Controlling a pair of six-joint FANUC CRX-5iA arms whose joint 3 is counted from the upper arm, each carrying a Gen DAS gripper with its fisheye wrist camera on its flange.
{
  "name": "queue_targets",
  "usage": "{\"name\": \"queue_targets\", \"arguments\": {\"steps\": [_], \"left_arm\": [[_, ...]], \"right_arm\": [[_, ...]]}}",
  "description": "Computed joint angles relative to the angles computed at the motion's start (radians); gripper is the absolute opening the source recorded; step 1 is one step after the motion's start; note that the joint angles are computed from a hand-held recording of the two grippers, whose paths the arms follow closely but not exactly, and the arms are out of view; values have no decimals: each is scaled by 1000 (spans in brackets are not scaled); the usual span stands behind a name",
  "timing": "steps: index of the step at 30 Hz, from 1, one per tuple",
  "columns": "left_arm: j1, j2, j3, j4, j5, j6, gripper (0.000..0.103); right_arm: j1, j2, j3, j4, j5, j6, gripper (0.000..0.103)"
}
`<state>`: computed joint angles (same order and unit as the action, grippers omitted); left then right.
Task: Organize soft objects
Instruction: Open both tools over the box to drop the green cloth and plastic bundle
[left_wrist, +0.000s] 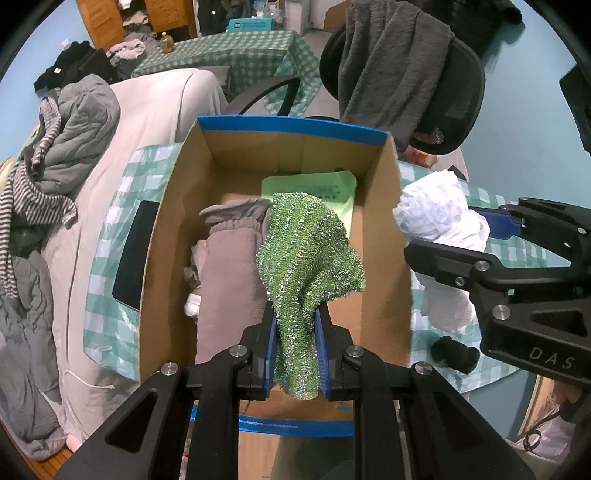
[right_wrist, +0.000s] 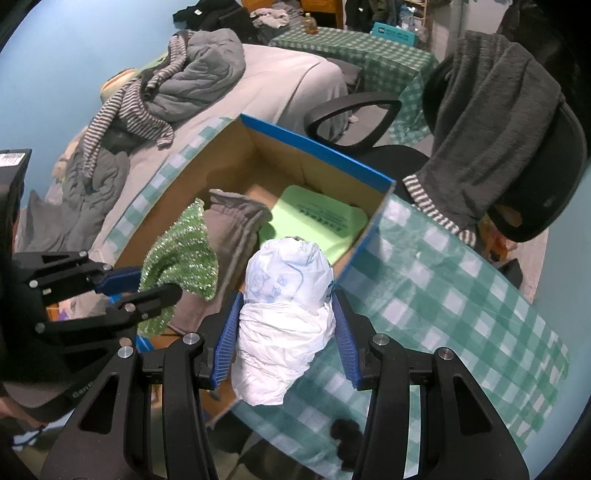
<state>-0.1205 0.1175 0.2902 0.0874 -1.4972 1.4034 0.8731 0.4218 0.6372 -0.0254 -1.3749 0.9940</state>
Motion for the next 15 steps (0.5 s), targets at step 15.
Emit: {"name": "queue_targets", "arguments": {"steps": [15], "left_arm": [[53,39,-18,24,-26,9,19]], "right_arm": [[-17,129,165,-77,-74,35,49]]}}
